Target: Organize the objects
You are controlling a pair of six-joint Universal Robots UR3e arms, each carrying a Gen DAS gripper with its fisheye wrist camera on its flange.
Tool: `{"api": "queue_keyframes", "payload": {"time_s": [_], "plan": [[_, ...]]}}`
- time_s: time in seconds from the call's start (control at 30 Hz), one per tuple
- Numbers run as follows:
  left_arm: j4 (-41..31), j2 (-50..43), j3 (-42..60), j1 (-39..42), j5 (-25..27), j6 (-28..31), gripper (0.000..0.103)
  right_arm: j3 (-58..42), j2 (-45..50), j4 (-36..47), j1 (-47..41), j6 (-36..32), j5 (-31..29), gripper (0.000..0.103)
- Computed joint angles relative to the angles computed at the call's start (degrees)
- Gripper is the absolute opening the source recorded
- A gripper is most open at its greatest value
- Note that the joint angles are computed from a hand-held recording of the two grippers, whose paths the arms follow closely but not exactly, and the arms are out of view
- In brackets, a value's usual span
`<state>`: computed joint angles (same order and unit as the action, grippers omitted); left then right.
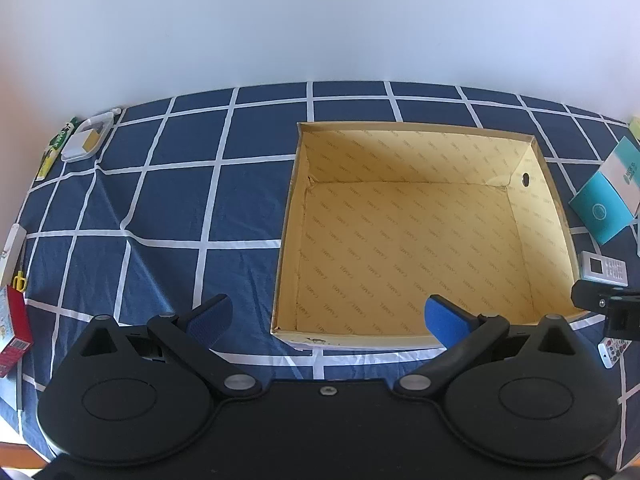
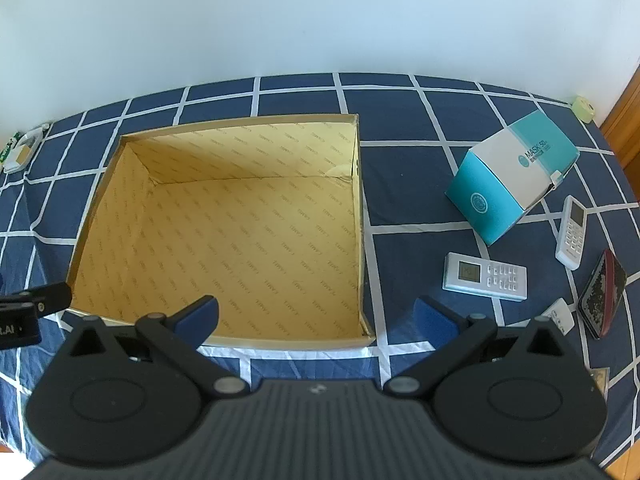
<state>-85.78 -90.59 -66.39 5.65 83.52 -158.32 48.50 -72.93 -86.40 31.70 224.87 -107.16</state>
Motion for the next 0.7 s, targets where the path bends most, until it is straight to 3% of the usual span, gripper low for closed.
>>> {"api": "queue_keyframes", "payload": {"time_s": [0.7], "plan": [[0.7,3.8,-2.9,0.8,-0.6,0.1,0.103,0.2,-1.0,-0.2,1.4,0.2,-0.7,0.103]]}}
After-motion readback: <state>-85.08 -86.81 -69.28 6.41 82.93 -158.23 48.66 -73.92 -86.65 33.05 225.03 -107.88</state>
